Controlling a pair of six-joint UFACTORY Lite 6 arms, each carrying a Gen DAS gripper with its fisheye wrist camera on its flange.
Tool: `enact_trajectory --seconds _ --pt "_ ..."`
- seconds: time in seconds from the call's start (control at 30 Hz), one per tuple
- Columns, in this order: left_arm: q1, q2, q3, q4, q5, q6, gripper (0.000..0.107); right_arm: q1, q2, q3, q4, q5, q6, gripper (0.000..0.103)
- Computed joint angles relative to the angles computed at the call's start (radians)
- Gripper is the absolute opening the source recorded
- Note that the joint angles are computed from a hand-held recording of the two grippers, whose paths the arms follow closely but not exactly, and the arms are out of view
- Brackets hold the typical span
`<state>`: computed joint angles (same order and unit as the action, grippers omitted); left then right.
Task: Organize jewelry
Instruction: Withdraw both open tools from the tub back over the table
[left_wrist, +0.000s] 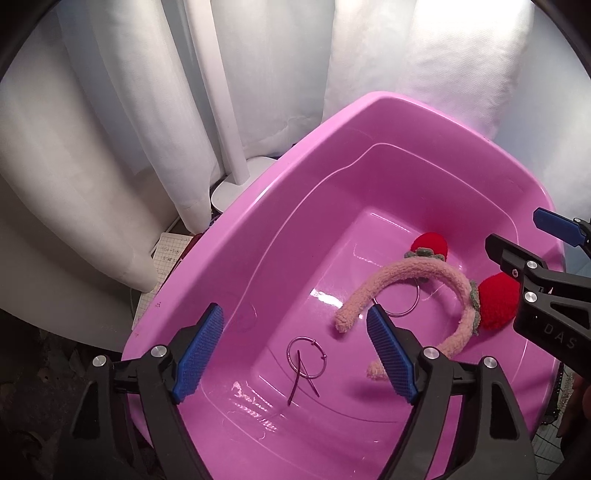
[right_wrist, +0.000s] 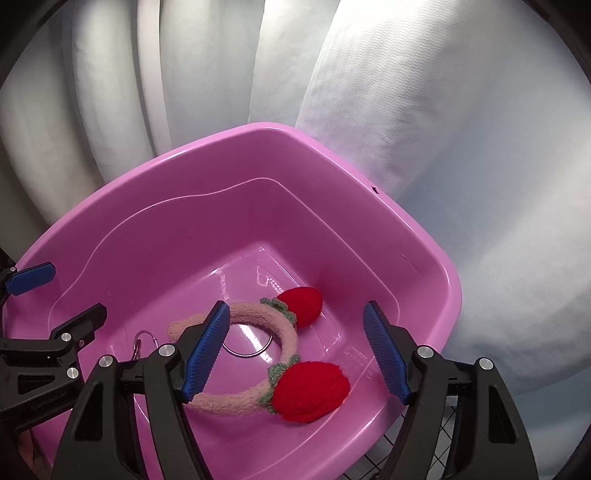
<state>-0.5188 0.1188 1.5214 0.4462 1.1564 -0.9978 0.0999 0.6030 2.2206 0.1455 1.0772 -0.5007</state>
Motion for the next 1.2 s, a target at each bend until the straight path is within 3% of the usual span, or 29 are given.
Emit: enact_trajectory --seconds 0.13,0.27,0.37,0.73,0.97,1.2 --pt "-0.017 -0.014 -0.019 0.007 0.006 -0.015 0.08 -0.008 -0.094 -0.122 0.017 -0.057 -0.012 0.071" --pt "-0.051 -0.042 -0.045 0.029 0.034 -0.058 0.089 -0.014 -0.182 -0.214 0.048 -0.098 -0.025 0.071" --pt "-0.074 -0.072 -0.056 0.04 0.065 -0.085 0.09 -0.029 -0.267 -0.299 0.077 -0.125 -0.05 0.071" --pt "-0.257 -0.119 0.009 0.147 0.236 -0.227 0.096 -0.217 -0.57 -0.569 0.306 -0.139 -0.183 0.071" --pt "-0.436 -0.091 0.103 0.198 0.333 -0.312 0.097 -0.557 -0.773 -0.757 0.549 0.012 -0.371 0.074" --pt "-0.562 0.013 0.24 0.244 0.34 -0.313 0.097 -1.023 -0.849 -0.858 0.647 0.228 -0.643 0.075"
